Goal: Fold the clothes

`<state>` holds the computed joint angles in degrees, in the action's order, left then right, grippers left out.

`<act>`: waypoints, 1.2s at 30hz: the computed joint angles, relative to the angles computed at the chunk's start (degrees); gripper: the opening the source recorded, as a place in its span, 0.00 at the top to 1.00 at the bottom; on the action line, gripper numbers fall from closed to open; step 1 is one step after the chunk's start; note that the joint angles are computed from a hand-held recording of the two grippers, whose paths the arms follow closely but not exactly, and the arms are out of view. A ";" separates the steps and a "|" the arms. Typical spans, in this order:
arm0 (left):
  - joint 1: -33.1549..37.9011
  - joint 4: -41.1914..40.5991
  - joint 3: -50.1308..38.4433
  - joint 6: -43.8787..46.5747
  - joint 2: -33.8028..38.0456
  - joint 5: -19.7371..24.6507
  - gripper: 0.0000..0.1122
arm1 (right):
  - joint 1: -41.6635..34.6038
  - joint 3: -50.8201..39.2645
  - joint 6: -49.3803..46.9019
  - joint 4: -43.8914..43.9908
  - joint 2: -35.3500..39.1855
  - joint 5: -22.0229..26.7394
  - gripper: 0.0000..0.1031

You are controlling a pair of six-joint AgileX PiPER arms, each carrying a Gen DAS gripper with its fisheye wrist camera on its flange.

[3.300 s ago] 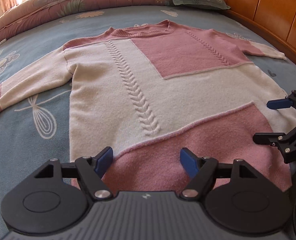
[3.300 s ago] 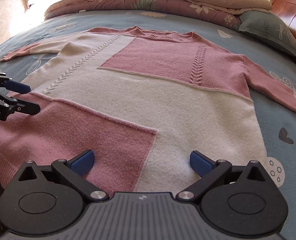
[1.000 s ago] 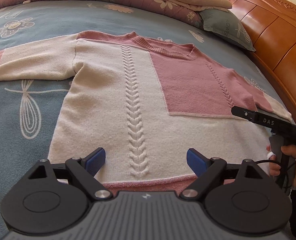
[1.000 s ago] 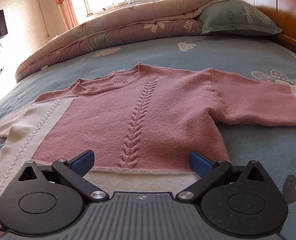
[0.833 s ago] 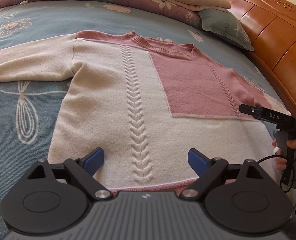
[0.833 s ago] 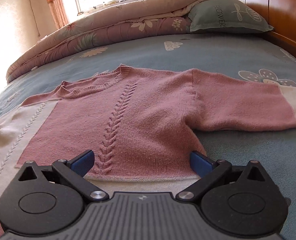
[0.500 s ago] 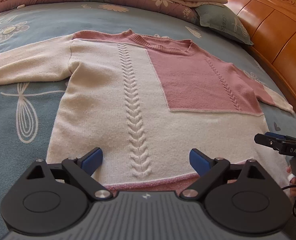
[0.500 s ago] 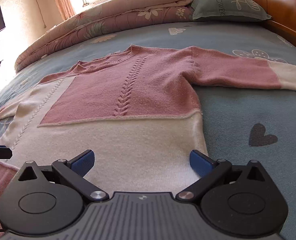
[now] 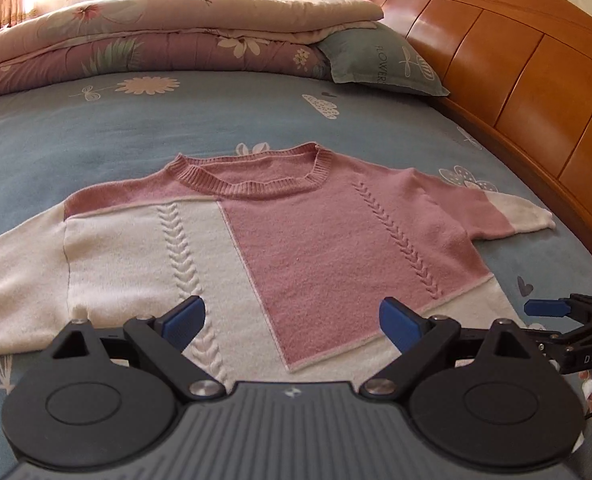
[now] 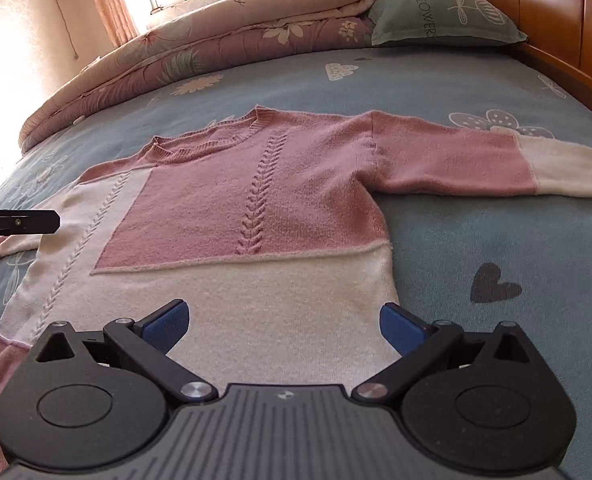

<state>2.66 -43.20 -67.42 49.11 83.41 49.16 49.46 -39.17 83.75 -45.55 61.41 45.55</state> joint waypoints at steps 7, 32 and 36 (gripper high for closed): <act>1.61 -3.11 -2.65 2.27 10.50 -0.16 0.16 | -21.66 -19.11 -31.62 10.19 16.48 -11.58 0.00; 8.36 -11.92 0.39 14.80 8.94 2.25 0.15 | -30.19 -50.00 -52.58 27.96 50.50 -8.67 0.00; 8.91 -13.17 -0.12 14.81 9.59 2.49 0.15 | -29.33 -52.98 -46.45 21.02 54.45 -10.98 0.00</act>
<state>11.57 -56.37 -67.53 63.92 93.01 51.65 20.13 -92.15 37.30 -24.53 115.86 34.56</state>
